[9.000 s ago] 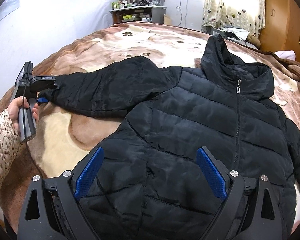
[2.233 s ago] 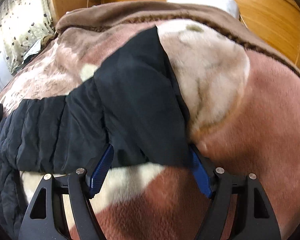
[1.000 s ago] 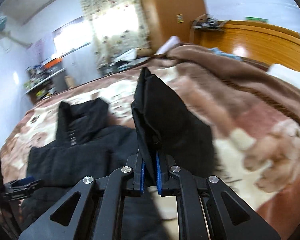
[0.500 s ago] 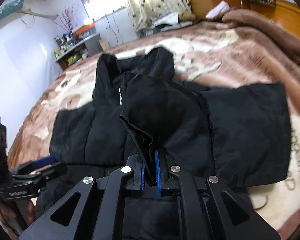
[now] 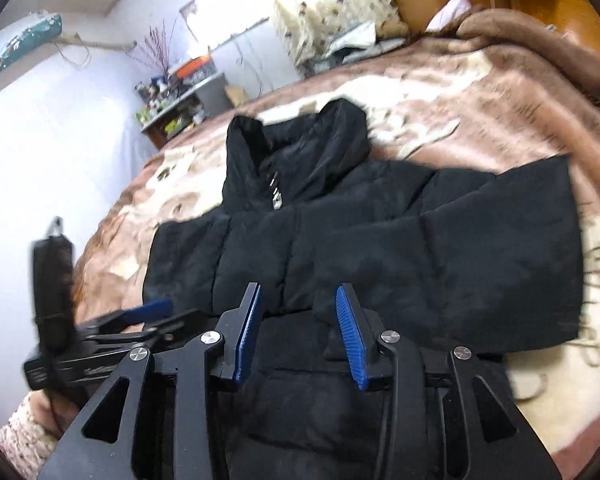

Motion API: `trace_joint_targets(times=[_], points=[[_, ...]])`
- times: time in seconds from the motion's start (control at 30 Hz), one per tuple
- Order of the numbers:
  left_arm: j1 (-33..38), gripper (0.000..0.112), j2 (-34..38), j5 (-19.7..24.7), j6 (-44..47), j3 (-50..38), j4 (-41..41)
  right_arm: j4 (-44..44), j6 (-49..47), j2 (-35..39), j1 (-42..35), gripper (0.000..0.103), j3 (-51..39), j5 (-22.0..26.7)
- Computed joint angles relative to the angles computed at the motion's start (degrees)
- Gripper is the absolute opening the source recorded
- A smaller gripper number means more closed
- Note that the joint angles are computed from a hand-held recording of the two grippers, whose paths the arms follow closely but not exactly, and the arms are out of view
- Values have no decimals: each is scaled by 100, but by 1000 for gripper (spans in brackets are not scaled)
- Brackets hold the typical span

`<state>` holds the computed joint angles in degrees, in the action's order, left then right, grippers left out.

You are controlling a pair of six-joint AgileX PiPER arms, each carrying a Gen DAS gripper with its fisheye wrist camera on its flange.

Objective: Fold large clothes

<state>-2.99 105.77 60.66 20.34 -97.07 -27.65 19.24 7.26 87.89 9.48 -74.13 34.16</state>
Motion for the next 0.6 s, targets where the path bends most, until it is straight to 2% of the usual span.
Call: trace_joint_targets(times=[0.07, 0.13, 0.27, 0.4, 0.5, 0.6], points=[[-139, 90, 183, 198, -162, -181, -43, -166, 207, -402, -189, 39, 288, -25], [-323, 90, 304, 199, -198, -242, -87, -493, 567, -705, -367, 41, 514, 6], [-715, 90, 578, 160, -567, -488, 6, -2038, 1529, -1019, -411, 45, 810, 276], [-1137, 90, 886, 20, -819, -877, 232, -2393, 1538, -1123, -613, 45, 1064, 310], [-1324, 90, 1309, 151, -1244, -1449, 331, -2616, 1716, -1047, -857, 51, 1202, 235], [-1497, 89, 1643, 330, -1696, -1927, 560, -2312, 1527, -984, -1214, 54, 1336, 157]])
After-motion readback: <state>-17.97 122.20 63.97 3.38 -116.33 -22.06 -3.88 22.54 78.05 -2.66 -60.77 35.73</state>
